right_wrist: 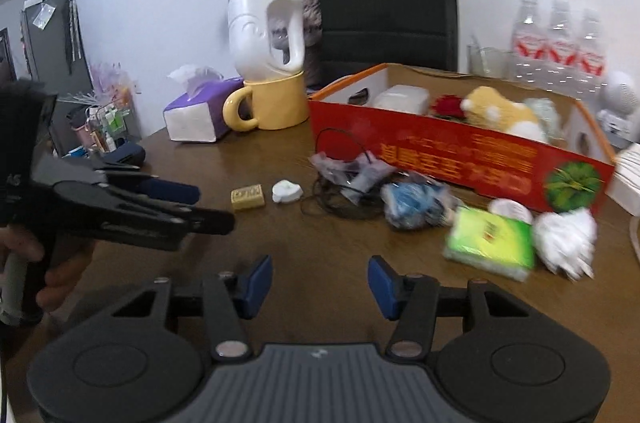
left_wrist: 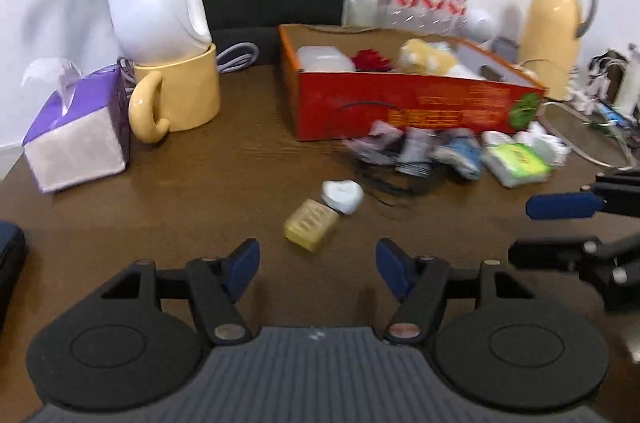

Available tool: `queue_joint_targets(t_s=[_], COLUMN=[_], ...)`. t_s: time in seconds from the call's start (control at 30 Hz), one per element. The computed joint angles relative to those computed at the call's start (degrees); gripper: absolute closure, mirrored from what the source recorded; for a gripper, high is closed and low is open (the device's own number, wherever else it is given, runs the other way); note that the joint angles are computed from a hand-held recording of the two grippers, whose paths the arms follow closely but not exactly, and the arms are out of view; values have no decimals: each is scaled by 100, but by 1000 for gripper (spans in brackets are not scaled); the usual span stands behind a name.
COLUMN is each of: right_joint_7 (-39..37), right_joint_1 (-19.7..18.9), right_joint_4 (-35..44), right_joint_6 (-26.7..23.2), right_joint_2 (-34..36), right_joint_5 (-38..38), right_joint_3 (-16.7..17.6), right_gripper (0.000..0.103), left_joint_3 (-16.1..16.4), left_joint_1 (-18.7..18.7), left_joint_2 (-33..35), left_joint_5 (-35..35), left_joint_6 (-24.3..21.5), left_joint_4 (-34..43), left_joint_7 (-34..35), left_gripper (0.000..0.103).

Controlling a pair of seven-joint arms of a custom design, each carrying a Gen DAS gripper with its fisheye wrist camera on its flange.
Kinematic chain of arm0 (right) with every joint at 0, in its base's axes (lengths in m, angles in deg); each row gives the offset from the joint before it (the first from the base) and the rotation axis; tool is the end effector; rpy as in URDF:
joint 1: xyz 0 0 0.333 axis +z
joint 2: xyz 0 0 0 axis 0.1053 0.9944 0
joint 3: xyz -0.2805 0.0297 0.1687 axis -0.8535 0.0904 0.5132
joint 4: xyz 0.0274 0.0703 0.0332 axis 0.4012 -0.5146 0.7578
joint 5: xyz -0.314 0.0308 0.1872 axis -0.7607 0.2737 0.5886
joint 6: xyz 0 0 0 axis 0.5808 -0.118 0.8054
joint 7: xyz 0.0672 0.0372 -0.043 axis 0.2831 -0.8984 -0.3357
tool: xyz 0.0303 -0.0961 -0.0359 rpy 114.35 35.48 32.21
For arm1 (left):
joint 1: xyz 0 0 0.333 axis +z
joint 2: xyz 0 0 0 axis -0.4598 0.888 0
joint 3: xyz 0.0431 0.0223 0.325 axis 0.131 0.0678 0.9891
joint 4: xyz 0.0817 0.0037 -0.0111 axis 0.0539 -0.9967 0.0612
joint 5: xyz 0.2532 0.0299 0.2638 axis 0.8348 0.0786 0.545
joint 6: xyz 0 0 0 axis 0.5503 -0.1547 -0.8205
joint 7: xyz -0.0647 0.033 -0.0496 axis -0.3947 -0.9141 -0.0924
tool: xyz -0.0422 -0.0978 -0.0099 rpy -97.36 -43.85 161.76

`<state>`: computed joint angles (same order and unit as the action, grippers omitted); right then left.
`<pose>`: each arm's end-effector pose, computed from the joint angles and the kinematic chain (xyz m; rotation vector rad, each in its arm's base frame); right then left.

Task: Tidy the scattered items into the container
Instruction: 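Move both tools back toward the small items on the desk, then grasp the yellow block with the left tool while the right tool grasps the white heart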

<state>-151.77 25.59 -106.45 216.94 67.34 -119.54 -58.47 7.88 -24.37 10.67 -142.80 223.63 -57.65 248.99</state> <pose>0.4887 0.2766 0.4185 -1.6091 1.6175 -0.6902 0.6365 -0.0935 0.4195 -1.1099 2.3259 -1.0873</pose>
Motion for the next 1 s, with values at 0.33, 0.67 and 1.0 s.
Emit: queue_joint_targets(t_s=[0.33, 0.67, 1.0], right_joint_7=[-1398, -2704, -3670], right_joint_1=[63, 436, 1159], right_joint_4=[1016, 2258, 2570], right_joint_6=[568, 418, -417], right_joint_2=[921, 1968, 2194], right_joint_5=[1035, 2465, 3141], right_joint_3=[-310, -590, -1067], right_gripper=[49, 54, 76], left_joint_3=[-194, -281, -165], left_joint_1=[145, 355, 363], left_joint_2=[491, 648, 570], left_joint_5=[706, 94, 137], left_joint_6=[-58, 354, -56], left_joint_4=[530, 825, 818], left_joint_7=[-358, -927, -931], left_gripper=[81, 81, 81])
